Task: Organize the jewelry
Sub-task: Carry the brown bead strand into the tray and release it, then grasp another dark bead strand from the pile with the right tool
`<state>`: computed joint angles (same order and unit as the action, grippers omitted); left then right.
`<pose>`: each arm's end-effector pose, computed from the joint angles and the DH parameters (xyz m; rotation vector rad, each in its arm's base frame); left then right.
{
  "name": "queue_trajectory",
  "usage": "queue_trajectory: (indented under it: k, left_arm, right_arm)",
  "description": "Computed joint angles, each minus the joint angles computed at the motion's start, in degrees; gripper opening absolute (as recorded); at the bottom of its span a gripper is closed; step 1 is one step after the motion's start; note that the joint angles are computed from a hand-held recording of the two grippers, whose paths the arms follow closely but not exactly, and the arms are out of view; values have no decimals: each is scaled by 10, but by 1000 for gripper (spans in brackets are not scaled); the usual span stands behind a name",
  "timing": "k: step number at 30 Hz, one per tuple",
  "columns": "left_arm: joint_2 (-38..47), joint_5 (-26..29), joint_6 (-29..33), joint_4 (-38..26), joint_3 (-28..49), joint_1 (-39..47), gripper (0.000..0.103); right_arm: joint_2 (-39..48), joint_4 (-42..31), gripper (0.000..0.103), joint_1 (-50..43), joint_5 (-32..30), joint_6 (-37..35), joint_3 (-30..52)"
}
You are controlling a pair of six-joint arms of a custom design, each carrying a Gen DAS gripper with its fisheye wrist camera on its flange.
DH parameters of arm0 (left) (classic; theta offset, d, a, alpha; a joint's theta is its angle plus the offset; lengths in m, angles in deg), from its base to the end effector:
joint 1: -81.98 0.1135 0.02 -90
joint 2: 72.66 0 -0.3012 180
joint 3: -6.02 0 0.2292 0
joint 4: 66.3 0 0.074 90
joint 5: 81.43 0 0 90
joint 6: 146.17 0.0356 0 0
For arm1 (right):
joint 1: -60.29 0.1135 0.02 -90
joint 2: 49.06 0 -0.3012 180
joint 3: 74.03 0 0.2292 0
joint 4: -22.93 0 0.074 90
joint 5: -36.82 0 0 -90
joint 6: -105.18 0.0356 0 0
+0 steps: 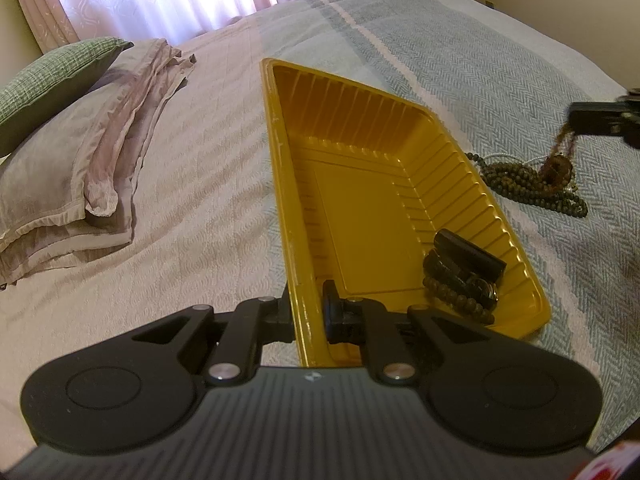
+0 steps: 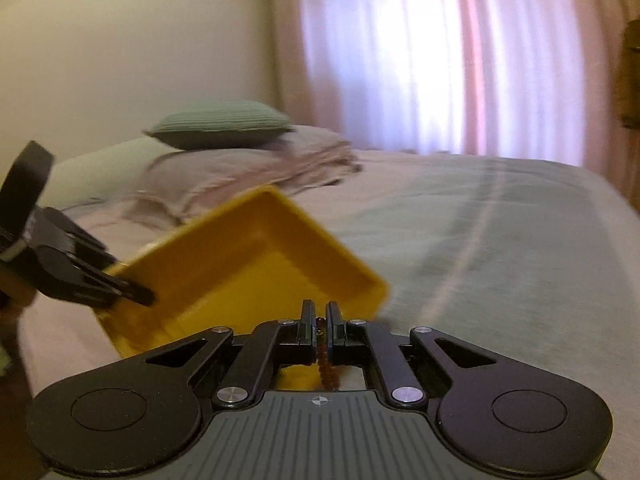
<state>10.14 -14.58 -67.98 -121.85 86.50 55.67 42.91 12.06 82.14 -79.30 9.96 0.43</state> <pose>0.2465 -0.1063 0.3127 0.1676 2.4739 0.2464 0.3117 0.1419 0.2952 -0.7571 1.9307 0.6487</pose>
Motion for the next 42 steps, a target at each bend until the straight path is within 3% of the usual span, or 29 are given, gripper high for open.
queue_trajectory:
  k: [8,15,18,22,24,34,42]
  left_arm:
    - [0,2,2,4,-2,3,10]
    - [1,2,4,7,-2,3,10]
    - [1,3,3,6,-2,4,10]
    - [1,4,3,6,0,5,10]
    - [0,4,3,6,-1,5,10]
    - [-6,7,-1,9,-8,6,10]
    - [-6,6,0,6,-8,8,10]
  right_arm:
    - [83,-14,4,67,-8,8,73]
    - [112,-1,5,71,-16,13,80]
    - [107,28,9,59,-18,43,64]
    - [86,49,34,33,-12,60,33]
    - [68,62,37,15,-3,59,5]
    - [-8,98,38,-103,70,54,-166]
    - [9,110,38,-133,71,43,-180]
